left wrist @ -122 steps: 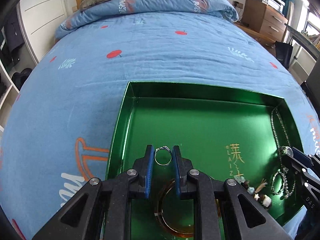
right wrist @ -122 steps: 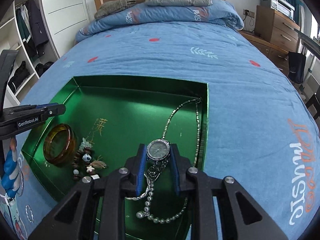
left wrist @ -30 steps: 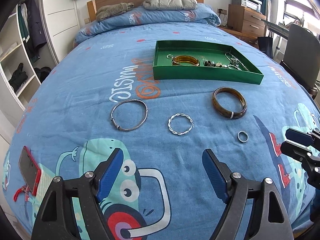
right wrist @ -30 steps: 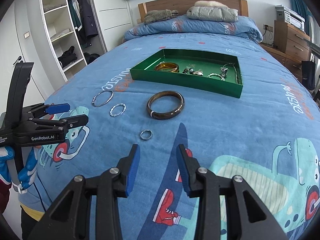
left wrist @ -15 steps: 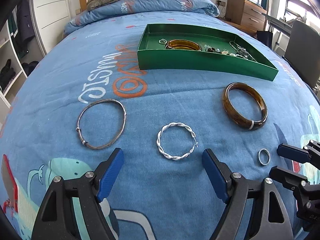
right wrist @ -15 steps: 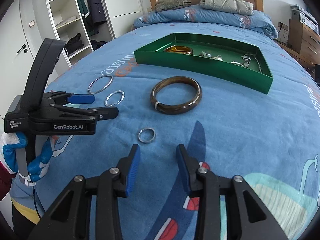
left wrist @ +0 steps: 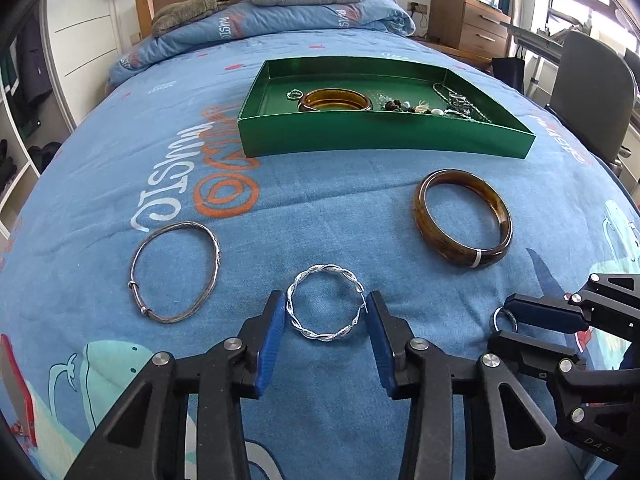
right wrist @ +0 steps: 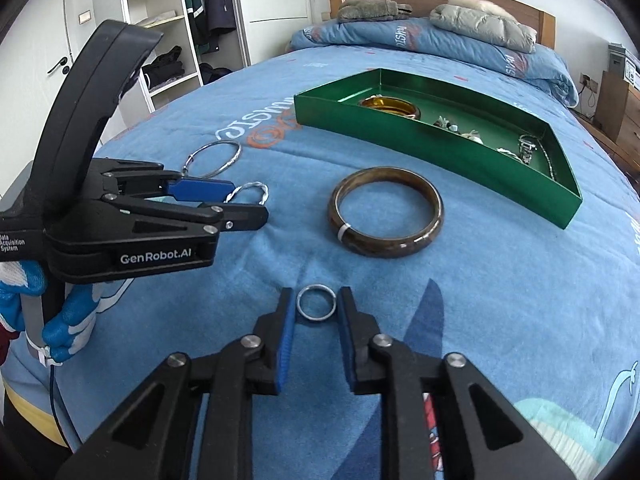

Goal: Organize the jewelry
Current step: 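Grasp the twisted silver hoop with the left tool while the right tool grasps a small silver ring, then lower the hoop and ring into the green tray and open both tools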

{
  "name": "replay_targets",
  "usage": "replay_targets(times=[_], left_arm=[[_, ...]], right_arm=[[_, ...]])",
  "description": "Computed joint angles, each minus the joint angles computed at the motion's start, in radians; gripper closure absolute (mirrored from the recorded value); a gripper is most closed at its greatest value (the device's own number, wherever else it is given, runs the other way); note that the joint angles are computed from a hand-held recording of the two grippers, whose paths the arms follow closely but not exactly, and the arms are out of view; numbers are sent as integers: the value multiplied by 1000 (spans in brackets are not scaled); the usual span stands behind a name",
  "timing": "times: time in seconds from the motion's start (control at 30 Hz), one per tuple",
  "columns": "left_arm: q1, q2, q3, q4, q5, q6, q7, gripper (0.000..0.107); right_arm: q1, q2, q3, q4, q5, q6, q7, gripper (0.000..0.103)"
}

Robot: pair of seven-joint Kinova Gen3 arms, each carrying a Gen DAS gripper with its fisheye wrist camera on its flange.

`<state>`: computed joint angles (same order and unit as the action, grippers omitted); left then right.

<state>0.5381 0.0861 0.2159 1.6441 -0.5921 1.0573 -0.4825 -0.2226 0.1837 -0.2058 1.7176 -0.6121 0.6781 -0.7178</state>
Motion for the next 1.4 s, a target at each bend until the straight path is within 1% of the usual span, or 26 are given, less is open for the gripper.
replay_targets(times=[0.07,0.13,0.23,0.33,0.43,0.47,0.6,0.73,0.87,0.97,1.07,1.17,1.2,1.23,1.3,1.37,1.4], left_arm=[[5,-6,4,-3,-4,10,5,67],[9,-17,9,-5,-13,17,13,67],[4,-33,15,-24,-22,21,11,67],[-24,-38,8,-65,-9,-1,-25,67],[-50,-9,-4,-138,-3,-14,-74,67],[-45,9,-27,-174,12,-17,-101,67],[-79,116,-54,-359,74,16,-198,67],[-104,250,-101,-544,130,27,-290,67],[-120,397,-139,-730,184,66,-354,67],[-110,503,-175,-869,209,150,-391,67],[-106,599,-201,-1008,226,262,-418,67],[-91,680,-258,-1147,263,383,-450,66],[-89,693,-268,-1180,270,412,-456,66],[-90,699,-272,-1196,278,424,-458,66],[-90,691,-281,-1188,287,427,-459,66],[-76,657,-298,-1131,274,396,-445,65],[-75,628,-297,-1085,276,367,-436,63]], right_arm=[[11,-12,0,8,-15,7,14,84],[30,-26,5,17,-52,18,36,84],[52,-49,25,16,-98,21,60,84],[67,-49,49,-28,-125,10,50,84],[75,-19,65,-105,-110,-14,0,84],[77,-2,67,-136,-101,-22,-21,84],[77,103,70,-311,-6,-8,-165,84],[29,229,105,-497,124,37,-316,84],[-5,353,127,-682,245,140,-433,84],[-19,423,121,-789,324,224,-475,84],[-20,452,101,-820,374,250,-493,84],[-22,457,89,-812,405,242,-498,84],[-23,454,85,-803,413,233,-496,84],[-25,452,83,-799,420,231,-494,84],[-27,454,82,-805,431,238,-497,83],[-22,443,79,-794,430,233,-503,81],[-15,431,74,-780,424,222,-503,76]])
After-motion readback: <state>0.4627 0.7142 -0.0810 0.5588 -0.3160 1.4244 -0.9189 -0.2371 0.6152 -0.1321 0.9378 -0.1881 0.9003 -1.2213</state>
